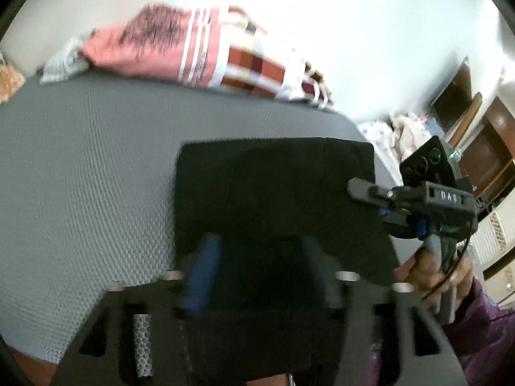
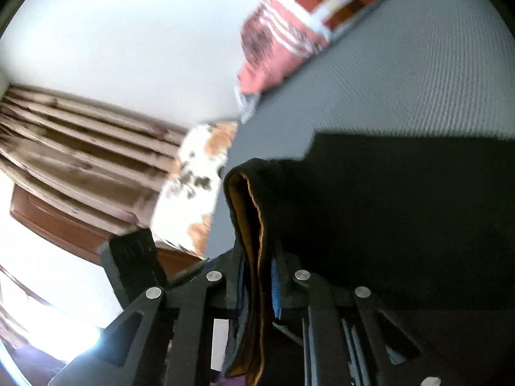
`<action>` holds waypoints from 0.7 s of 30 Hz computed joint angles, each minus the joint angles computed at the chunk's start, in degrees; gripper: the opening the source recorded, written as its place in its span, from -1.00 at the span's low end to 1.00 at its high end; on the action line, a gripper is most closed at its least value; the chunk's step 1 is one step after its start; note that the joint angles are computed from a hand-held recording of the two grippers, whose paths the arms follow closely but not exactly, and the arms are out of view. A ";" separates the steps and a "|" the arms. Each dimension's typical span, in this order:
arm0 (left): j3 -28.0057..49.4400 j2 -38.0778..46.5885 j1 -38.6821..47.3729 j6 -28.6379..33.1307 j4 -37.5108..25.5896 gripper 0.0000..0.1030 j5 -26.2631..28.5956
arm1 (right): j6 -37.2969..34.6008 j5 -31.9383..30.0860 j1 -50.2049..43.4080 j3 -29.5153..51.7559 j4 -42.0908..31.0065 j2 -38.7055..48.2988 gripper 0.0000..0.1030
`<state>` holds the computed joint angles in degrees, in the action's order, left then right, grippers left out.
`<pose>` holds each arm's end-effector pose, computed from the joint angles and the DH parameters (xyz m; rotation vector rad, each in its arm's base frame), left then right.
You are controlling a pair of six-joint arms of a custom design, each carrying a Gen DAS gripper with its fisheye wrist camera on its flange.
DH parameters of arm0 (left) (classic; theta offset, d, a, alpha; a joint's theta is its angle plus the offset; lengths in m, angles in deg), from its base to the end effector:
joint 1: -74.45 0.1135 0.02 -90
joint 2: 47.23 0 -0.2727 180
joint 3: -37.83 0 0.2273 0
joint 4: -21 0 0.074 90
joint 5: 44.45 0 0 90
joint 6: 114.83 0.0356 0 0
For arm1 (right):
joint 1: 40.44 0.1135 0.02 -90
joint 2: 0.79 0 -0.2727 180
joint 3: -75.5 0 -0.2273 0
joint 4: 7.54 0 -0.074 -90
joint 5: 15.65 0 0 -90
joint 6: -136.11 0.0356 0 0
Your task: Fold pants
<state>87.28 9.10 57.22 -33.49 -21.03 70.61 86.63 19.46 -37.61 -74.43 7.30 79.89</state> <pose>0.1525 -0.0631 0.2331 0.3851 2.4186 -0.7335 0.1951 0.0388 0.1517 0.1555 2.2501 1.4642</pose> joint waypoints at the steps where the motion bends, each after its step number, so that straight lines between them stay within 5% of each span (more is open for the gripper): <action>1: 0.13 -1.17 -0.72 -1.01 0.40 0.29 -0.45 | -1.82 -2.42 -3.42 1.28 -4.56 -2.14 -0.77; 5: 0.53 1.06 -7.93 -2.88 2.73 0.29 -5.91 | -25.08 -7.84 -20.14 11.49 -36.95 -5.38 -0.78; 9: 0.38 7.88 -14.54 -5.31 7.72 0.29 -8.73 | -46.25 -7.57 -34.83 18.61 -56.52 3.16 -0.78; 16: -0.33 16.46 -20.92 -6.44 13.16 0.29 -12.20 | -62.21 -5.16 -48.75 21.02 -62.03 19.48 -0.79; 21: 0.04 20.20 -21.93 -6.64 14.18 0.29 -12.80 | -66.39 -5.43 -51.69 22.28 -63.10 24.55 -0.80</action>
